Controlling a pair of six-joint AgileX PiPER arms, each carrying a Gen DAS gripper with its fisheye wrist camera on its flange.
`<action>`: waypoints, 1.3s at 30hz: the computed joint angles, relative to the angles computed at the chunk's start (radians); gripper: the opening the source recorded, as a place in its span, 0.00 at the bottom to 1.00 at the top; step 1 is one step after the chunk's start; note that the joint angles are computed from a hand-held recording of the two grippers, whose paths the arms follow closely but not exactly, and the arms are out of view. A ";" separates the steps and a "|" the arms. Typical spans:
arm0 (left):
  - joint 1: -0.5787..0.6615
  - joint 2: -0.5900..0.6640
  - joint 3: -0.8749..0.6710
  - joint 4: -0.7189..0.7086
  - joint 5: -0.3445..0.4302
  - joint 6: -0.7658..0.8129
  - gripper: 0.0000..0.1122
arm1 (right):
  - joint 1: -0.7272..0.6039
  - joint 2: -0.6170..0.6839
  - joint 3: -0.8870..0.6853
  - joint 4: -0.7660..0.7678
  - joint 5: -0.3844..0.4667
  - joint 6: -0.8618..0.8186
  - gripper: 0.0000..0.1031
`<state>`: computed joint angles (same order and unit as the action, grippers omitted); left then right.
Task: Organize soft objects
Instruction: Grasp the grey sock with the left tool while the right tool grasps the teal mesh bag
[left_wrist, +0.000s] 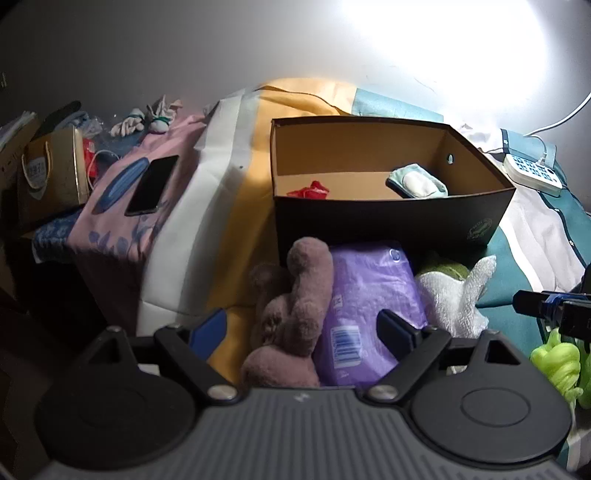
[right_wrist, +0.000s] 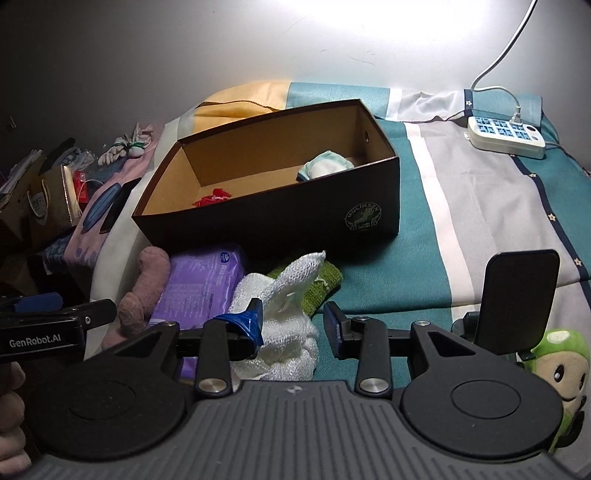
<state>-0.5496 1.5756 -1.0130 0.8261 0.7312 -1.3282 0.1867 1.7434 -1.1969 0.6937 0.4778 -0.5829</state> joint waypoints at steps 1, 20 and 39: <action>0.000 -0.019 0.030 0.004 -0.019 -0.003 0.80 | -0.015 -0.001 0.011 0.054 0.019 -0.060 0.18; 0.044 -0.125 0.353 -0.386 -0.430 0.358 0.82 | -0.181 0.005 0.110 0.097 0.489 -0.606 0.19; 0.142 0.050 0.289 -0.792 -0.498 0.803 0.81 | 0.029 0.053 0.111 -0.053 0.313 -0.926 0.20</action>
<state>-0.4073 1.6260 -0.7241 0.0342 0.2331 -0.5256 0.2158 1.7965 -1.0855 0.6409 0.7910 -1.5087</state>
